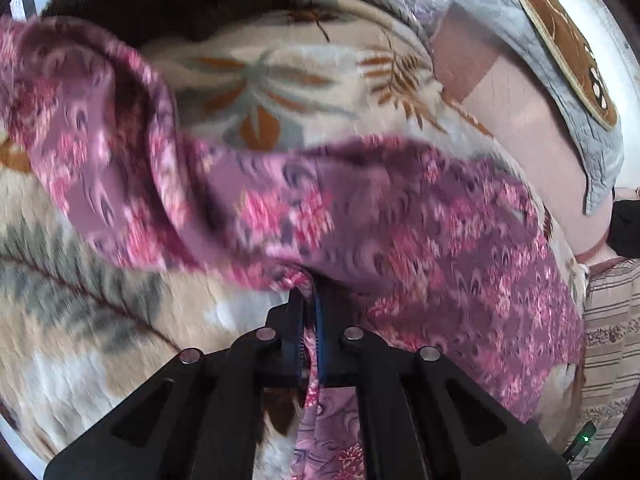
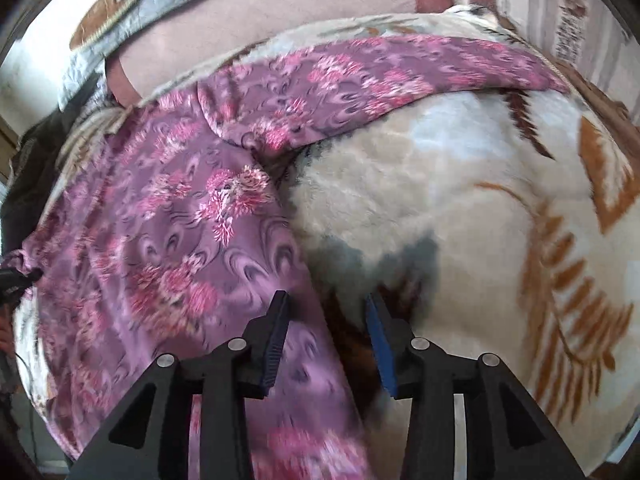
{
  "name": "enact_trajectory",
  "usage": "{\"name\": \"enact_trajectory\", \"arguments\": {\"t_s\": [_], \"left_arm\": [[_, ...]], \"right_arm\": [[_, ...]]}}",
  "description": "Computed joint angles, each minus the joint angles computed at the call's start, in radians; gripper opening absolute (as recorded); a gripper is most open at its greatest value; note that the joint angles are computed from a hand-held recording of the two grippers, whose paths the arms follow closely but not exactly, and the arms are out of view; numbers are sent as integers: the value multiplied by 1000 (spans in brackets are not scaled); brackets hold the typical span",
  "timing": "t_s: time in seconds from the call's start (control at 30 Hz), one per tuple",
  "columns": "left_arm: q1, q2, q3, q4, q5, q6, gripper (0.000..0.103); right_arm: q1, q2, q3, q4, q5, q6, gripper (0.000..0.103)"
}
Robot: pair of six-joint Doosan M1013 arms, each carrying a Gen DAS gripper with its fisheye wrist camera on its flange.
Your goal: Fold small clothes
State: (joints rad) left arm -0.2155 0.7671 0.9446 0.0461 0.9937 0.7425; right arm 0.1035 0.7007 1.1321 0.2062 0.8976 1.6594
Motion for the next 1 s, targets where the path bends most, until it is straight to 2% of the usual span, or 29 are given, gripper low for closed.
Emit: {"name": "enact_trajectory", "arguments": {"t_s": [0.03, 0.07, 0.1, 0.17, 0.2, 0.23, 0.27, 0.3, 0.33, 0.4, 0.47, 0.5, 0.57, 0.6, 0.63, 0.67, 0.7, 0.77, 0.83, 0.87, 0.93, 1.0], "left_arm": [[3, 2, -9, 14, 1, 1, 3], [6, 6, -18, 20, 3, 5, 3], [11, 5, -22, 19, 4, 11, 3], [10, 26, -52, 34, 37, 14, 3], [6, 40, -71, 53, 64, 23, 3], [1, 57, -93, 70, 94, 33, 3], [-4, 68, -106, 83, 127, 45, 4], [-6, 67, -101, 87, 128, 48, 5], [-10, 50, -75, 88, 110, 50, 6], [-14, 14, -25, 67, 77, 71, 6], [-26, -49, 65, 28, -4, 113, 6], [-34, -83, 113, -1, -55, 148, 10], [-56, -135, 192, -37, -143, 191, 26], [-71, -153, 225, -50, -176, 209, 42], [-88, -162, 250, -46, -200, 217, 48], [-100, -163, 260, -30, -201, 221, 48], [-115, -149, 251, -8, -163, 231, 48], [-128, -103, 202, -4, -52, 254, 48], [-148, -107, 210, 79, -60, 210, 48], [-153, -112, 209, 87, -56, 210, 48], [-150, -119, 217, 35, -80, 227, 49], [-152, -103, 198, 27, -48, 220, 52]], "right_arm": [[8, 5, -11, -13, -3, -28, 33], [9, 9, -20, 21, 1, -84, 6], [11, 8, -26, 36, -3, -116, 5], [21, -9, -8, 8, -71, -124, 5], [21, -10, -5, -2, -81, -113, 5], [22, 0, -14, -28, -60, -82, 5], [23, 21, -37, -56, -6, -59, 5], [19, 28, -40, -46, 8, -68, 5], [15, 20, -28, -34, -11, -72, 5], [11, 4, -20, -22, -14, -52, 13], [-7, -46, 48, 127, -97, -159, 13], [-15, -65, 77, 214, -122, -231, 14], [-18, -79, 102, 295, -127, -303, 19], [-17, -84, 120, 313, -124, -331, 23], [-11, -77, 118, 292, -111, -322, 24], [-4, -67, 111, 243, -82, -293, 23], [7, -49, 103, 175, -45, -256, 21], [10, -70, 131, 169, -88, -269, 20], [0, -82, 131, 203, -67, -270, 24], [-9, -97, 151, 256, -88, -308, 24], [-12, -114, 175, 271, -114, -333, 26], [-8, -104, 169, 193, -79, -283, 38]]}}
